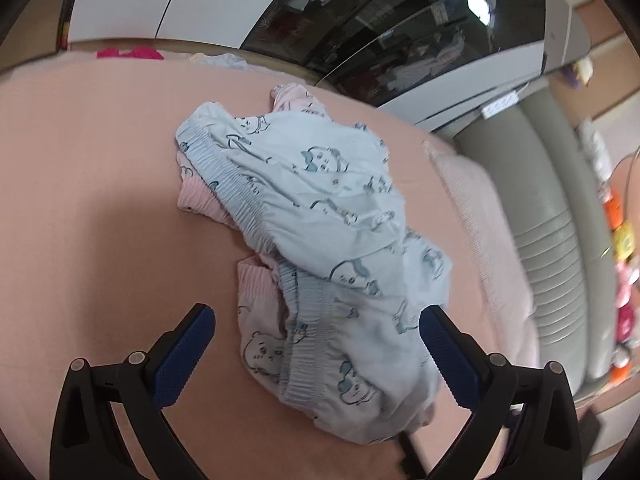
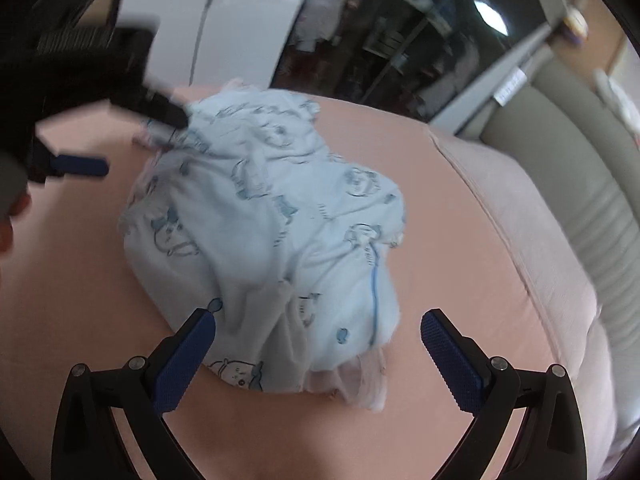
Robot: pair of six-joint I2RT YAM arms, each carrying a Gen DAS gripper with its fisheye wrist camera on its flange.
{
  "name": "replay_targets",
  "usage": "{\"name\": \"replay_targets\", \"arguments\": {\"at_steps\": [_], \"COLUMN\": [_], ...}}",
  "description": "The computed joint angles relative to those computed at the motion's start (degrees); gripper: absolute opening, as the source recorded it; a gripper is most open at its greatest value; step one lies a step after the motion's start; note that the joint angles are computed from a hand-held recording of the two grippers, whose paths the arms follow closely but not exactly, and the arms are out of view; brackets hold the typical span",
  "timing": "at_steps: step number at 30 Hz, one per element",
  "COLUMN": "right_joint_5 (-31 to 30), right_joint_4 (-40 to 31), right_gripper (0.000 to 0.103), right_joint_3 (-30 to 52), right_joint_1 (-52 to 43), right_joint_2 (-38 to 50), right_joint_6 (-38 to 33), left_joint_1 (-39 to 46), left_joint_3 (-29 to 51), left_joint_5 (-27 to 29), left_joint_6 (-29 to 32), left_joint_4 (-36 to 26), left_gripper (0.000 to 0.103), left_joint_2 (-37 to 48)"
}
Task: Fold clothes
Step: 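Grasp the elastic waistband of the blue pants with the right tool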
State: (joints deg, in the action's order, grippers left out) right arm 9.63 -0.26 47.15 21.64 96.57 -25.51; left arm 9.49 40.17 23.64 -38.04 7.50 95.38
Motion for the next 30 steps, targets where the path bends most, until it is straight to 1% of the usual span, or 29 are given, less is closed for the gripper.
{"name": "replay_targets", "arguments": {"at_steps": [3,8,11,13,15,18,21,24,27,30], "right_joint_5": [1.6,3.5,2.6,2.4,1.4,-0.3,0.7,1.1,0.7,2.5], "right_joint_4": [1.3,5.1,7.1,6.8,7.9,8.6,9.5,12.8,14.3,16.2], "right_gripper": [0.103,0.103,0.103,0.103,0.103,0.103,0.103,0.103,0.103,0.100], "right_joint_3": [-0.8,-2.4,-3.8,-2.9,-3.6,-2.9,-1.6,-3.5,-4.0,-3.6], "right_joint_1": [1.5,3.1,3.4,3.7,4.2,5.2,7.4,9.5,10.9,11.9], "right_joint_2": [1.0,1.5,1.0,1.5,0.3,0.8,3.5,3.7,5.1,7.4], "right_joint_6": [-1.5,-3.2,-1.5,0.1,1.8,2.2,-0.2,-3.1,-5.0,-6.1], "left_joint_1": [1.5,3.0,3.9,4.7,5.4,5.9,5.7,6.1,7.7,9.1], "left_joint_3": [-0.6,-0.3,-0.1,-1.4,-2.3,-3.0,-3.1,-3.2,-3.6,-3.9], "left_joint_5": [0.5,-0.3,1.0,1.8,2.7,3.7,4.1,5.0,6.1,6.9], "left_joint_6": [-1.6,-1.2,-2.4,-2.9,-2.7,-2.6,-2.7,-2.9,-2.6,-1.7], "left_joint_4": [2.1,2.4,3.0,4.3,5.0,5.8,6.0,5.8,5.5,4.9], "left_gripper": [0.103,0.103,0.103,0.103,0.103,0.103,0.103,0.103,0.103,0.103], "left_joint_2": [-0.2,0.1,1.0,0.4,0.1,0.0,0.3,0.5,0.0,-0.6]}}
